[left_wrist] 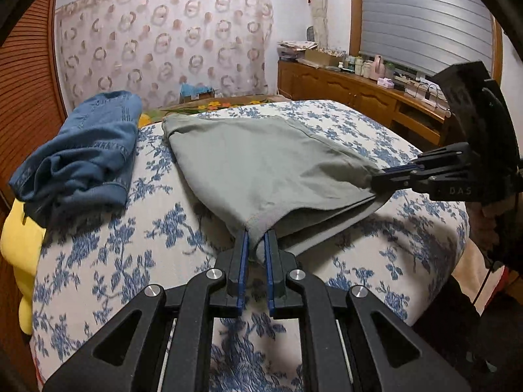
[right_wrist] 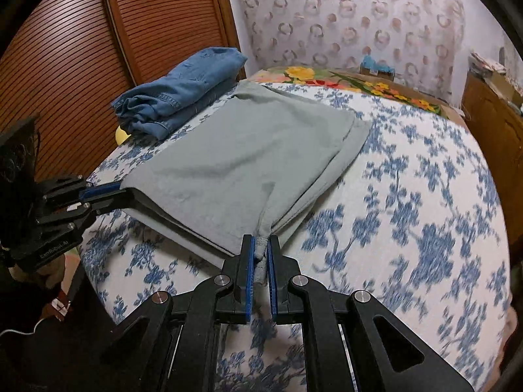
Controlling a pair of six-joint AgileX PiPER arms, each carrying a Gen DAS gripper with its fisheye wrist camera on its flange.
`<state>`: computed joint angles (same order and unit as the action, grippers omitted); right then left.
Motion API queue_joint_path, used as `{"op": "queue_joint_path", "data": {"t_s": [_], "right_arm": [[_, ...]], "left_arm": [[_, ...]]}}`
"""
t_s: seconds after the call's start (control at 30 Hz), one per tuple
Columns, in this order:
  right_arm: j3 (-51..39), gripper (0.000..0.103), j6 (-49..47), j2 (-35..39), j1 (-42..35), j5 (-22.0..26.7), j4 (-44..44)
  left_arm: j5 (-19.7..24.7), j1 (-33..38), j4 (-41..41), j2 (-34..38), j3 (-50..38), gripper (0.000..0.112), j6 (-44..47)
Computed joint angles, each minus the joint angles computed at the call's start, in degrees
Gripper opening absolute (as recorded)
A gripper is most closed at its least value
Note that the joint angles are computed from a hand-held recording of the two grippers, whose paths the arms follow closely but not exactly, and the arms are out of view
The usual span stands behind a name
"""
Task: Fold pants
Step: 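Lower the held pants end with both tools onto the other half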
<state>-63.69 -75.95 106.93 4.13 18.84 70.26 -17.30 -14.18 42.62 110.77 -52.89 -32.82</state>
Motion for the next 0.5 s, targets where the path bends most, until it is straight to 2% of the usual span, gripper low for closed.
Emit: {"op": "queue_joint_path", "data": {"t_s": [0.17, 0.3, 0.5], "right_arm": [[3.75, 0.007, -9.0, -1.19, -0.29, 0.02, 10.03], [6.69, 0.007, -14.32, -2.67, -0.83, 0.85, 15.97], [9.77, 0.007, -20.7, -3.19, -1.05, 1.06, 23.37]], "left_arm": [[-1.05, 0.34, 1.38, -1.47, 1.83, 0.01, -1.01], [-0.41, 0.16, 5.01, -2.21, 2.19, 0.01, -4.19], [-0.44, -0.06, 5.33, -1.14, 2.55, 0.01, -4.71]]}}
